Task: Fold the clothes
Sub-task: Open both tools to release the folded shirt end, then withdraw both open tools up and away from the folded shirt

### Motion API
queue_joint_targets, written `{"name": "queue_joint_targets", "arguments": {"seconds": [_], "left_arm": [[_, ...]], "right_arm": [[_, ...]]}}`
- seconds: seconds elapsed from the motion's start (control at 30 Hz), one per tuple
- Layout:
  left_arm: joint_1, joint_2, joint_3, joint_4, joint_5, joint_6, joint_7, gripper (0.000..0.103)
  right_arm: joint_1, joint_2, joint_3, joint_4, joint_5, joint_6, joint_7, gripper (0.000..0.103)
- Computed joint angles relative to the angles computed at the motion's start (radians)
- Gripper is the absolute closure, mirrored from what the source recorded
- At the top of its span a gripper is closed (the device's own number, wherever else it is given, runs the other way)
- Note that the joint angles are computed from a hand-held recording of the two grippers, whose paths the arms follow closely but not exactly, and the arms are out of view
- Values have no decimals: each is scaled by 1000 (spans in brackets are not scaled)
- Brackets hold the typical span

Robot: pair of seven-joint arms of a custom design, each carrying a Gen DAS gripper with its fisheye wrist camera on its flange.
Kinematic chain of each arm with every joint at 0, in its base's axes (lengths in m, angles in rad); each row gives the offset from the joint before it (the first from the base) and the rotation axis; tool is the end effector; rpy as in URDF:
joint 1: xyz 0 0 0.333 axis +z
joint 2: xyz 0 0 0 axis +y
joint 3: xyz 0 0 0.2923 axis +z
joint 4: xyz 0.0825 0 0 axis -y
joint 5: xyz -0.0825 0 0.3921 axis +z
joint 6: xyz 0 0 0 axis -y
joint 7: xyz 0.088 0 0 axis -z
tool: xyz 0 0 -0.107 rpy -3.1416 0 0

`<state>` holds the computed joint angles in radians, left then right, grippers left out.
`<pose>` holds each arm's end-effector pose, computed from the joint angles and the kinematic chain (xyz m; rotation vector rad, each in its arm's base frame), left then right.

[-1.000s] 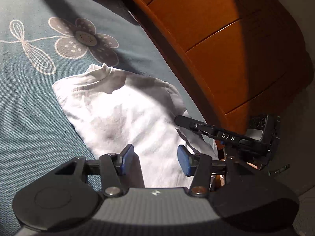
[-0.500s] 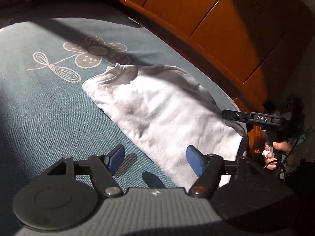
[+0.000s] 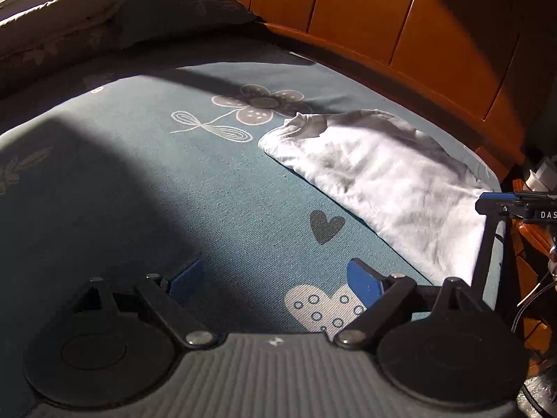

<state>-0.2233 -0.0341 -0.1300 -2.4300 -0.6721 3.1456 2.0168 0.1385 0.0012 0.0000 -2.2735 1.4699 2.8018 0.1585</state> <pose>0.5091 -0.1292 0.3646 -1.7403 1.9784 -0.9060 0.5388 0.0276 0.3537 -1.7938 1.4117 -0.3403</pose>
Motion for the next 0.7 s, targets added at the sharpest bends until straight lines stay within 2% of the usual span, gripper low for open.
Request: {"name": "queue_joint_targets", "arguments": {"seconds": [0.1,0.2,0.27,0.37,0.47,0.5,0.57,0.63,0.67,0.7], "left_arm": [[3,-16,-4,-32,56,6,-61,14],[19,-31,-11,-65,192,22,-173,14],[56,-42,-34,-87,316,34,-273,14],[94,-58,-57,-109,435,44,-378,13],[96,-76,-48,-129,502,52,-427,13],[116,-80,-62,-135,538,52,-456,13],[158,-89,-91,-145,606,51,-511,13],[173,-92,-96,-151,649,49,-548,13],[170,-92,-88,-154,662,49,-560,13],[146,-90,-63,-156,660,49,-559,13]], "right_arm": [[32,-32,26,-68,-90,35,39,34],[80,-33,56,-118,-221,171,107,33],[100,-58,52,-122,-184,165,82,33],[122,-67,41,-102,-123,124,20,23],[134,-15,54,-53,-228,172,87,23],[136,5,58,-26,-222,185,76,23],[124,71,63,84,-88,185,-13,22],[105,149,73,184,-52,189,-9,19],[102,200,72,227,-119,198,67,18],[110,242,53,249,-255,191,212,17]]}}
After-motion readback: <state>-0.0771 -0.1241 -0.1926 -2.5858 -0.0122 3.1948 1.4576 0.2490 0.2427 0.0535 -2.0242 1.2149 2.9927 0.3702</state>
